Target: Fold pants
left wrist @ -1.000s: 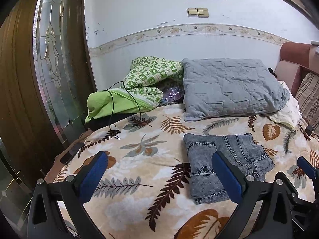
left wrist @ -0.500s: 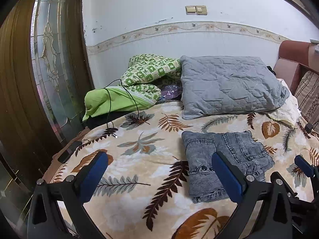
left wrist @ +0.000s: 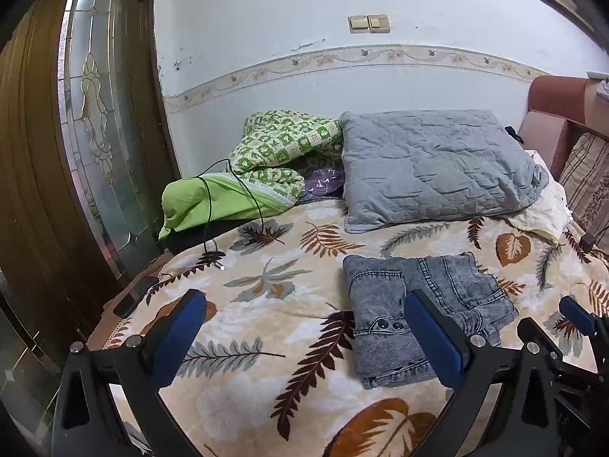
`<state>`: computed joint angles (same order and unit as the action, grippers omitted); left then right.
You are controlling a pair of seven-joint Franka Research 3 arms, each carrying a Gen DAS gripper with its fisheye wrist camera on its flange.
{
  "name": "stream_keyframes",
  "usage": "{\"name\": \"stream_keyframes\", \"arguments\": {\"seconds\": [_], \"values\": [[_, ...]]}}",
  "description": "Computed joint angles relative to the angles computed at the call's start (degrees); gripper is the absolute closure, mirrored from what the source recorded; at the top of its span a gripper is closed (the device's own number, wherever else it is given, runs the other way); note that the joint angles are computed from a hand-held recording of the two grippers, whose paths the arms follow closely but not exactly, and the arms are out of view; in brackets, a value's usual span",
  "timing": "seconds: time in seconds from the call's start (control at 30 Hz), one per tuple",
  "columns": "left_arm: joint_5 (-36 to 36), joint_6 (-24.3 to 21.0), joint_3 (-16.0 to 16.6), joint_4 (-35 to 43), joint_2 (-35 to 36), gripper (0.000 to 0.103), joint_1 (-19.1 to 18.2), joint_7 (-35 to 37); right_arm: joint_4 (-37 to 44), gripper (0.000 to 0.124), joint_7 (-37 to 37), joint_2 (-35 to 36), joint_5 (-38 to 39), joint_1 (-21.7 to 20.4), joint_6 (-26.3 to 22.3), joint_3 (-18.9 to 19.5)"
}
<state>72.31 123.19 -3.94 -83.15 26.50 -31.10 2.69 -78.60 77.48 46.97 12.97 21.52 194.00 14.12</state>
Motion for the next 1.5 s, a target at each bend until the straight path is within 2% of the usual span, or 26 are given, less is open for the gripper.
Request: {"name": "stream_keyframes", "arguments": {"seconds": [0.3,0.47,0.93,1.5], "values": [[1.1,-0.8,-0.3,-0.3,-0.8,0.000,-0.8,0.2,-1.0,0.041,1.9,-0.4,-0.4,-3.2,-0.4,3.4],[2.0,-1.0,-0.6,-1.0,-1.7,0.000,-0.9,-0.4,-1.7,0.041,3.4,-0.8,0.0,-3.7,-0.2,3.5],[2.7,-1.1,-1.6,-2.0,-2.7,0.000,-0.6,-1.1,-3.4,0.041,3.4,-2.1,-0.1,-0.5,2.1,-0.6],[1.5,0.5,-1.2,-2.1,-2.2,0.000,0.1,-0.7,-2.7,0.041,2.4,-1.6,-0.6,0.3,1.9,-1.4]]}}
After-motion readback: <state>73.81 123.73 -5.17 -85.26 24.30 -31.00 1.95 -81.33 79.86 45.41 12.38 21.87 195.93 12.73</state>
